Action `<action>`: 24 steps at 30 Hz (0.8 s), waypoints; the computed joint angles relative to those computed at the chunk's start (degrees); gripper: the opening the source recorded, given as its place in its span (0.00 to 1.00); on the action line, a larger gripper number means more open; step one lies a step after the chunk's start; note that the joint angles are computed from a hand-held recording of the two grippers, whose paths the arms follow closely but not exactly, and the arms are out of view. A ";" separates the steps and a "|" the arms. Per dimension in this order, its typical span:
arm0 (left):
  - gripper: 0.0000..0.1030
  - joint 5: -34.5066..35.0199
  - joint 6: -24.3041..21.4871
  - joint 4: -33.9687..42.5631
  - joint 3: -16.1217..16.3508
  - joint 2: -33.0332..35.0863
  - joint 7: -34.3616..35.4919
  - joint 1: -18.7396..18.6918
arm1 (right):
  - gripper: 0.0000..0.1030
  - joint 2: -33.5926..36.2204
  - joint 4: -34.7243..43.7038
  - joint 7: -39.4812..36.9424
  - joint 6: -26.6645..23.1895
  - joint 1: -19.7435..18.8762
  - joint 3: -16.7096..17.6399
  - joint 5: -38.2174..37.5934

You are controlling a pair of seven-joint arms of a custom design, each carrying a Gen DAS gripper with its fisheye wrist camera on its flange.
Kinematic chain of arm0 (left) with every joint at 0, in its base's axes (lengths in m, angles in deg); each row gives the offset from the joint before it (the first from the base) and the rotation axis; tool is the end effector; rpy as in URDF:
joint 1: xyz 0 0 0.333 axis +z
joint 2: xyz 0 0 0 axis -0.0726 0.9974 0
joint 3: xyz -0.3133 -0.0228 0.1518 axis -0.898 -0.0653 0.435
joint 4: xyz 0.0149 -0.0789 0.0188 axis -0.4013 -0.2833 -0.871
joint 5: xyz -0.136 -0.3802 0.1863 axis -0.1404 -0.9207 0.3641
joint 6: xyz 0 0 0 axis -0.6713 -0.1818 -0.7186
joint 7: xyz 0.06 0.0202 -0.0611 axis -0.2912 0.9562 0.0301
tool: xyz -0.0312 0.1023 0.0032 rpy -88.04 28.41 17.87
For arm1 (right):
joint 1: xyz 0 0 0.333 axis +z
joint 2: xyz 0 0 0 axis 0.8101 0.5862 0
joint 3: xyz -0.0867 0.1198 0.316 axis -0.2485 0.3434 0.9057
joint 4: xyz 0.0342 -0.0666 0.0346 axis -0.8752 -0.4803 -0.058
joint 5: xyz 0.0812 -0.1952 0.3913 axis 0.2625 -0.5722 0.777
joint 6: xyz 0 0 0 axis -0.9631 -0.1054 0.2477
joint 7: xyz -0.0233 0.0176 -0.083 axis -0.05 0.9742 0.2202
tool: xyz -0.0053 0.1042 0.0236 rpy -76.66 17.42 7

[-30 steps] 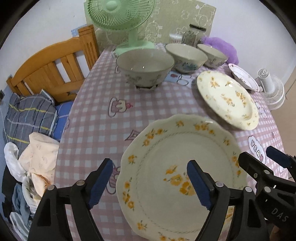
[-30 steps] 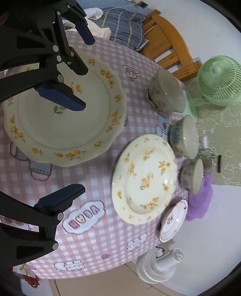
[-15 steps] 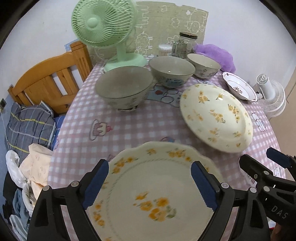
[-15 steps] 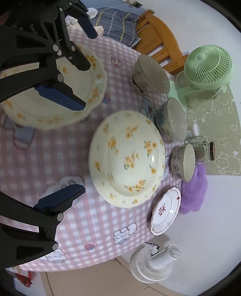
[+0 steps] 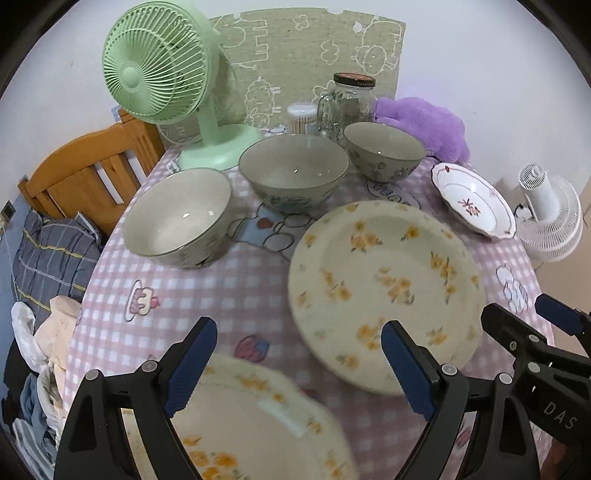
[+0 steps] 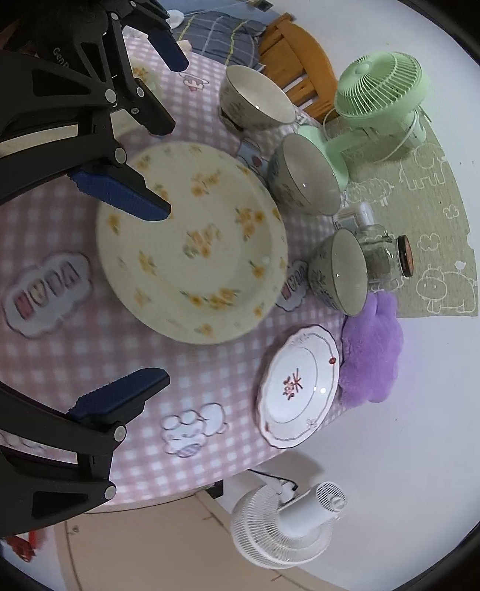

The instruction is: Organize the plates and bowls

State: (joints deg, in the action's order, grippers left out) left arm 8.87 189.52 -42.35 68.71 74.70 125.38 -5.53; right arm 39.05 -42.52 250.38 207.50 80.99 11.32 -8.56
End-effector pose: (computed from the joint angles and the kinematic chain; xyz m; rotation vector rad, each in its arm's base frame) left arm 0.6831 -0.0856 0.4524 -1.5651 2.2134 -0.6479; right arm 0.6082 0.3534 0.4340 -1.5628 2.1710 -0.5920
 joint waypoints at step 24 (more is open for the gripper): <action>0.88 14.47 -3.60 16.35 3.56 15.58 -17.17 -5.94 | 0.82 12.42 9.06 -15.76 7.92 -5.15 -2.61 13.32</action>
